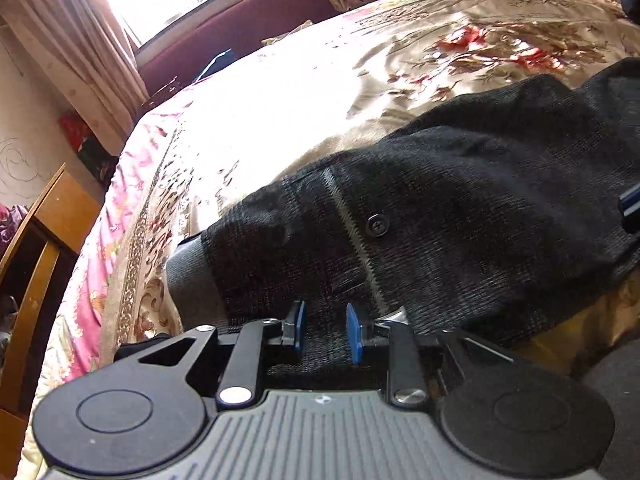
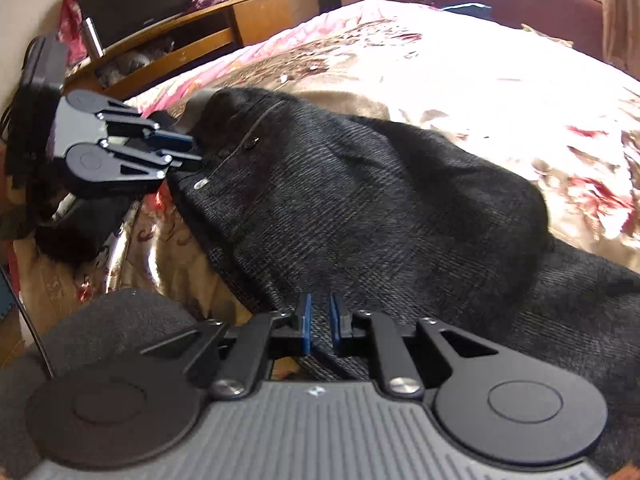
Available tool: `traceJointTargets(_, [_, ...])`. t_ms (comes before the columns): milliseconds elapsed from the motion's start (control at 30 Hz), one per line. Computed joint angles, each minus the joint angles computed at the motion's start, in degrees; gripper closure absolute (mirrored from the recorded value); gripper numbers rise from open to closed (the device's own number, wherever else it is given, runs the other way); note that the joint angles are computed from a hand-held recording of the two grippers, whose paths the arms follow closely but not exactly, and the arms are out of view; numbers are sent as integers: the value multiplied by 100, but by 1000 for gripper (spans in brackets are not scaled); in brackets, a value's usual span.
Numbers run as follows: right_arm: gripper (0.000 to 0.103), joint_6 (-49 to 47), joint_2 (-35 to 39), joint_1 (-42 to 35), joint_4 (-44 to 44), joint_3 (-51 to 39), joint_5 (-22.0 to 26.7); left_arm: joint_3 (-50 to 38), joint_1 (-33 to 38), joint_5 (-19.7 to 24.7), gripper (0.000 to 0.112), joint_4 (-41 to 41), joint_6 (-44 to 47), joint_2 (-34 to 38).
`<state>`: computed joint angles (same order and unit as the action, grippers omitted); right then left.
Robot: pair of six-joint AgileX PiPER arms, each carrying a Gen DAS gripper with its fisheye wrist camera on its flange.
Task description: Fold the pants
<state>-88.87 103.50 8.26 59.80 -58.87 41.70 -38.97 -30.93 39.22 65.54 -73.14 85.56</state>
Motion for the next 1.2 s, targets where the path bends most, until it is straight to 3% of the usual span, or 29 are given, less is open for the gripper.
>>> traceJointTargets(133, [90,180,-192,-1040,298,178,-114,-558,-702,-31,73,13,-102,254])
traceJointTargets(233, [90,316,-188,-1994,438,131,-376,-1412,-1082,-512,73,-86,244,984])
traceJointTargets(333, [87,883,184,-3122,519,-361,-209,-2428,-1254,-1036,73,-734,1155,1828])
traceJointTargets(367, [81,1056,355,-3446,607,-558,-177,-2943,-1351,-1136,73,-1147,1681,2210])
traceJointTargets(533, [78,1351,1088,-4524,1294,-1299,-373,-4896,-1578,-1216,73,-3139,3948,3418])
traceJointTargets(700, [73,1459,1677,-4917,1508,-2012,-498,-6754,-1790,-812,73,-4541,5568,4507])
traceJointTargets(800, [61,1700,2063,-5033,1408,-2567,-92,-8056,-1872,-382,72,-5074,6051,5245])
traceJointTargets(867, [61,1823,2249,-5064,1311,-2843,142,-8786,-1911,-79,72,-5293,6301,5643])
traceJointTargets(933, [66,1884,2362,-5059,1269,-3041,281,-9531,-1951,278,72,-5451,6563,6029])
traceJointTargets(1000, [96,2050,2461,-5093,1306,-3248,513,-10121,-1965,585,72,-5543,6743,6315])
traceJointTargets(1200, [97,3074,2987,-5046,1758,-4884,1976,-11764,-1953,1453,72,-5398,6818,7003])
